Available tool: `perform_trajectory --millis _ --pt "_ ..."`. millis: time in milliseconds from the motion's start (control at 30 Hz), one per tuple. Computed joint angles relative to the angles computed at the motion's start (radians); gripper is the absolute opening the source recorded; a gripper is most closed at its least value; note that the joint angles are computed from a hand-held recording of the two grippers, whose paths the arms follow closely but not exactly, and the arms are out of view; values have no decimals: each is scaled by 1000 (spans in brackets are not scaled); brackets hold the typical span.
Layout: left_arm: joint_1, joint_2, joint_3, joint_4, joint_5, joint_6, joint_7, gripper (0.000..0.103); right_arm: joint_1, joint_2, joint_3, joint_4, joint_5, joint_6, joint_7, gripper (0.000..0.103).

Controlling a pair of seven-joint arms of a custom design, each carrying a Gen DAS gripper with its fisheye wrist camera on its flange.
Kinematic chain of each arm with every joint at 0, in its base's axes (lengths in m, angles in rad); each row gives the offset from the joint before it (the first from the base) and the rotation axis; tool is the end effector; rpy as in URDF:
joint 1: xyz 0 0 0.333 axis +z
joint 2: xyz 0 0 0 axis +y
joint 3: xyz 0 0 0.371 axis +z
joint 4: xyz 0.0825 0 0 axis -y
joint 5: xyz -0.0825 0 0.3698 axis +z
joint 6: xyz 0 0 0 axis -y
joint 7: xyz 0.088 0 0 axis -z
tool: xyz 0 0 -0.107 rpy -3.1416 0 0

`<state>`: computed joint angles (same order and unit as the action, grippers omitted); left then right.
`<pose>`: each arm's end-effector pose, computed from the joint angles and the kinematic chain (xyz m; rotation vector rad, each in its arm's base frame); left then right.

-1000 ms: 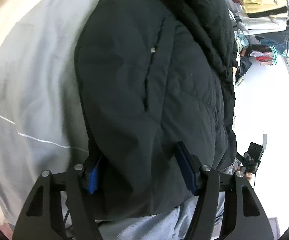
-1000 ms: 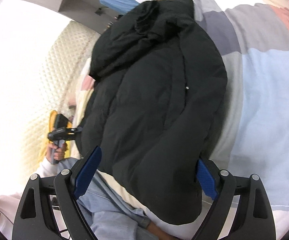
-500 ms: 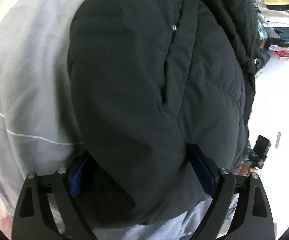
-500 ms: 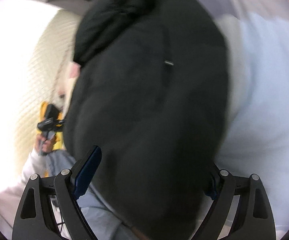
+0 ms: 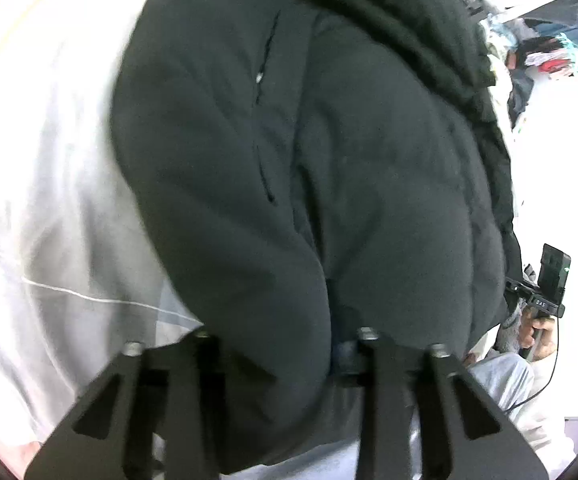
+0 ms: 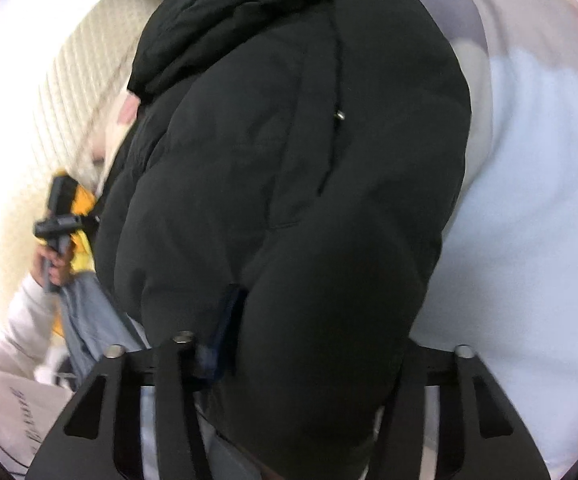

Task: Fold large clothes
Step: 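Close both tools on the jacket hem, then lift the hem with both tools and fold it over toward the collar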

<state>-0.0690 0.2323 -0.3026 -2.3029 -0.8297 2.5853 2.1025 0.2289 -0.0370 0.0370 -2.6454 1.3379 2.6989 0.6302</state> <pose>0.5023 -0.1781 0.3169 1.7728 -2.1352 0.5872 0.3972 0.0742 0.3185 -1.8036 1.8279 0.2508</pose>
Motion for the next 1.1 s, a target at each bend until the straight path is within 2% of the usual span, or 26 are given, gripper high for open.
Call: perform_trajectory --millis 33,100,133,300,467,533,667,767,900,1067,1100 --pt "4 -12 -10 -4 -36 9 15 16 0 -24 0 -4 0 -9 0 15" --pt "15 -50 -14 -16 -111 2 62 12 19 -85 19 -16 -12 36 12 12" --pt "18 -74 -11 -20 -155 -9 94 10 36 -124 40 -21 -57 78 52 11" --pt "13 -195 62 -47 -299 -100 193 8 102 -229 45 -28 -89 169 122 9" --pt "-22 -308 135 -99 -370 -154 226 8 159 -368 27 -73 -24 239 133 8" --pt "-31 -344 159 -122 -404 -167 230 8 169 -447 0 -111 -16 238 131 8" --pt "-43 -449 199 -206 -502 -189 262 8 200 -576 10 -170 28 274 164 8" --pt "-81 -514 180 -248 -568 -146 272 8 221 -681 47 -218 24 310 234 7" --pt "-90 -654 214 -340 -584 -182 248 8 214 -839 156 -286 -51 339 442 7" --pt "-97 -791 244 -418 -576 -230 214 8 125 -1045 272 -347 -196 265 710 7" --pt "-99 -805 243 -423 -578 -230 211 8 123 -1062 293 -352 -204 271 749 7"
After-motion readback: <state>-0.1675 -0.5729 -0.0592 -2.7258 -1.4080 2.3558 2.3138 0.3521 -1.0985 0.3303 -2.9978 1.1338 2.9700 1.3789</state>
